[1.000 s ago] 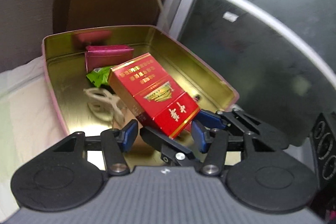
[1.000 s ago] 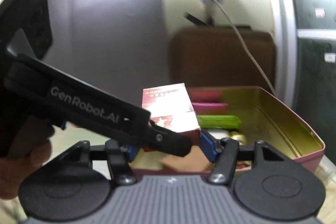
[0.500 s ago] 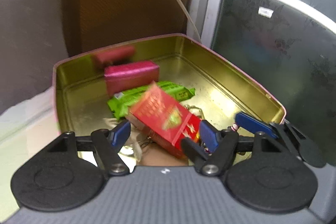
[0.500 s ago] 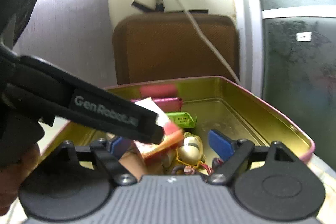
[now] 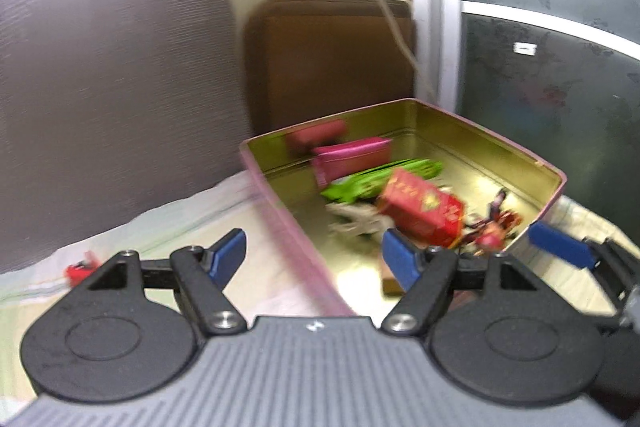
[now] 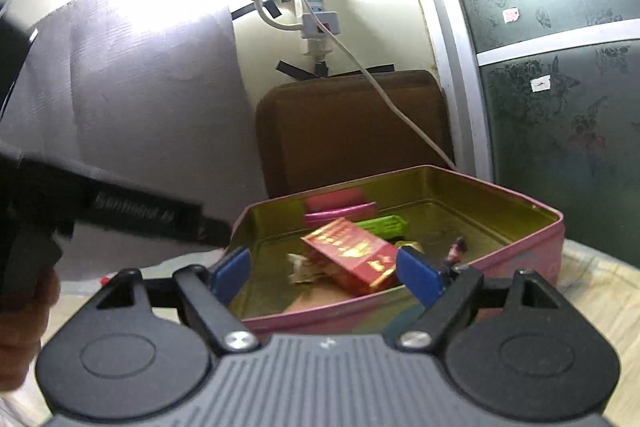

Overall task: Organize rigid objects
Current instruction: 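Carry the red cigarette box into the pink tin and release it, then move the right gripper toward the red stapler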

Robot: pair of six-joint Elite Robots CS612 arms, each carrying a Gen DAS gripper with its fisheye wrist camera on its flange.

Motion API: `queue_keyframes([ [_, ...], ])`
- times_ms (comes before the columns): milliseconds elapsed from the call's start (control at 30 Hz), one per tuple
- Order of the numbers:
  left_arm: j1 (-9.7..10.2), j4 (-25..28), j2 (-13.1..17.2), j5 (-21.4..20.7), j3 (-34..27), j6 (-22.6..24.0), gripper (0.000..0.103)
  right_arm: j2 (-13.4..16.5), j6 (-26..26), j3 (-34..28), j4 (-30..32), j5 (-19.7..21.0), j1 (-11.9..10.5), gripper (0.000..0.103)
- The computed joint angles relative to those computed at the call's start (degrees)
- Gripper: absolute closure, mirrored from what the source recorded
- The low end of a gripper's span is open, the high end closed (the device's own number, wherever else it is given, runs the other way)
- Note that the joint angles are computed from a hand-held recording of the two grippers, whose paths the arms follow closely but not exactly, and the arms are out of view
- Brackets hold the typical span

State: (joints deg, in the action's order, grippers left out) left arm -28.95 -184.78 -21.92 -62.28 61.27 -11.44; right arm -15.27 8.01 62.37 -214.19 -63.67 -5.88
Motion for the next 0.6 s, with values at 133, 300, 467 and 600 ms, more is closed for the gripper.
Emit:
queue_keyframes([
  [133,0.50,-1.6,-1.2,2.7,3.3,-1.6,0.026,-1.3,-1.0,2.3,-1.0,0.8,0.8,0.023],
  [300,1.07,-3.2,-2.0,5.7,6.4,-3.3,0.026,-2.1,-4.0,3.7,-0.8,1.9,2.0,0.028],
  [467,1.76,-3.5,-2.2,8.0,8.6,-5.3,0.025,-2.7,-7.7,4.9,0.6,2.9,3.2,0.035],
  [600,2.43,-3.1,-2.4,8.9,10.2,-8.0,0.025,-3.0,-10.3,5.5,1.9,3.4,4.1,0.038],
])
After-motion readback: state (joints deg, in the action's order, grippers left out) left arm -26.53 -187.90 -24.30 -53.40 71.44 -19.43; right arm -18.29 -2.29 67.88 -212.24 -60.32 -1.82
